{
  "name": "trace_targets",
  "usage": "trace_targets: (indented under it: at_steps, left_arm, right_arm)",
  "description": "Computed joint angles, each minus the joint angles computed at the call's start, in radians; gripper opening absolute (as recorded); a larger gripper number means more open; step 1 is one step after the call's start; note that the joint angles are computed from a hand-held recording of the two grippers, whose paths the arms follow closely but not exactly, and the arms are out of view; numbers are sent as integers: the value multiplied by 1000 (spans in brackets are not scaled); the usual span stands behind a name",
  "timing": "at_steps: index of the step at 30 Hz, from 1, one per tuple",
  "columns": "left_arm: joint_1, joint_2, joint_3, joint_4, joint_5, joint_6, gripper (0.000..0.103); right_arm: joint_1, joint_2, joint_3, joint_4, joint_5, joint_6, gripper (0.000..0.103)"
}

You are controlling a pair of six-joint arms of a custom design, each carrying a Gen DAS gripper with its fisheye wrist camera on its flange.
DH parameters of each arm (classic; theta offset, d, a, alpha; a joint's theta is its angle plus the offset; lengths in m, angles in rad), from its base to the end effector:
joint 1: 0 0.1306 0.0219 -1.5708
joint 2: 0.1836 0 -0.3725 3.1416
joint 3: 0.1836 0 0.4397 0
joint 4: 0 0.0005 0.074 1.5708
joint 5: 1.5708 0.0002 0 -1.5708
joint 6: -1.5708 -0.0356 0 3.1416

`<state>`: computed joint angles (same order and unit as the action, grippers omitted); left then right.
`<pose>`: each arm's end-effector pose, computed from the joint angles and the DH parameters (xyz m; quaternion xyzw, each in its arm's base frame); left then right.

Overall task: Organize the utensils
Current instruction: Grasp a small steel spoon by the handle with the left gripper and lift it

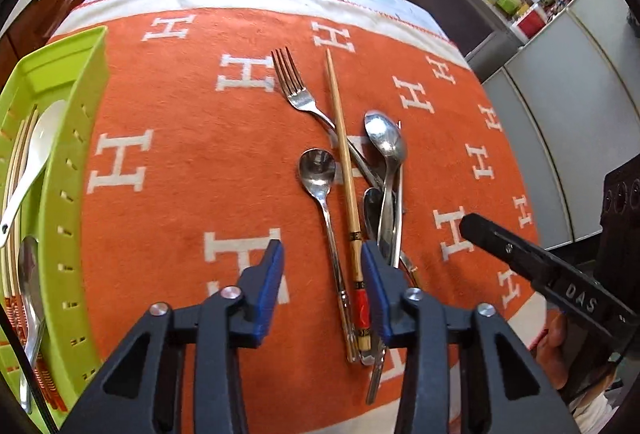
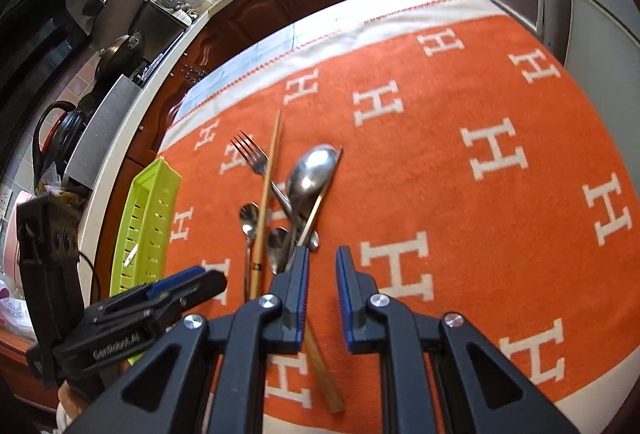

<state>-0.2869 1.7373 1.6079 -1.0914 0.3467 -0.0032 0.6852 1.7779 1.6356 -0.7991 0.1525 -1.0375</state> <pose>0.5934 -0.1882 0.3227 0.1699 0.9554 -0.1924 0.1458 0.5172 0.4151 0.3243 0.1894 0.9293 0.1870 0.2560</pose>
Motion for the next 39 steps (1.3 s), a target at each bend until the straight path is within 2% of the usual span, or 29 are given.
trace_targets:
  at_steps: [3,10,15,20,25,29,34,39]
  left_arm:
    - [-20,13,7,3,-47,-5,26]
    - [-52,15,-5,34,-139,-30,25]
    - [-63,13,-6,50,-186,-50,25]
    - [-92,-13,-49,108,-269,-78,25]
    - [-85,-26,-69,136,-283,-62,23]
    - [-64,-29,-75,146,-321,-49,23]
    - [-38,-16,-57,137,-312,-16,23]
    - [-38,1,-38,140,-319,-15,23]
  right_arm:
    - [-1,-1,-19,20,-16,9,14]
    - [-7,0,-42,62,-62,23,14]
    - [-6,8,-36,69,-62,43,14]
    - [-3,24,-17,57,-63,61,14]
    - [6,33,-4,43,-59,76,14]
    - [9,33,-4,39,-57,77,14]
    - [11,34,-1,39,-51,81,14]
    - [13,44,13,37,-52,81,14]
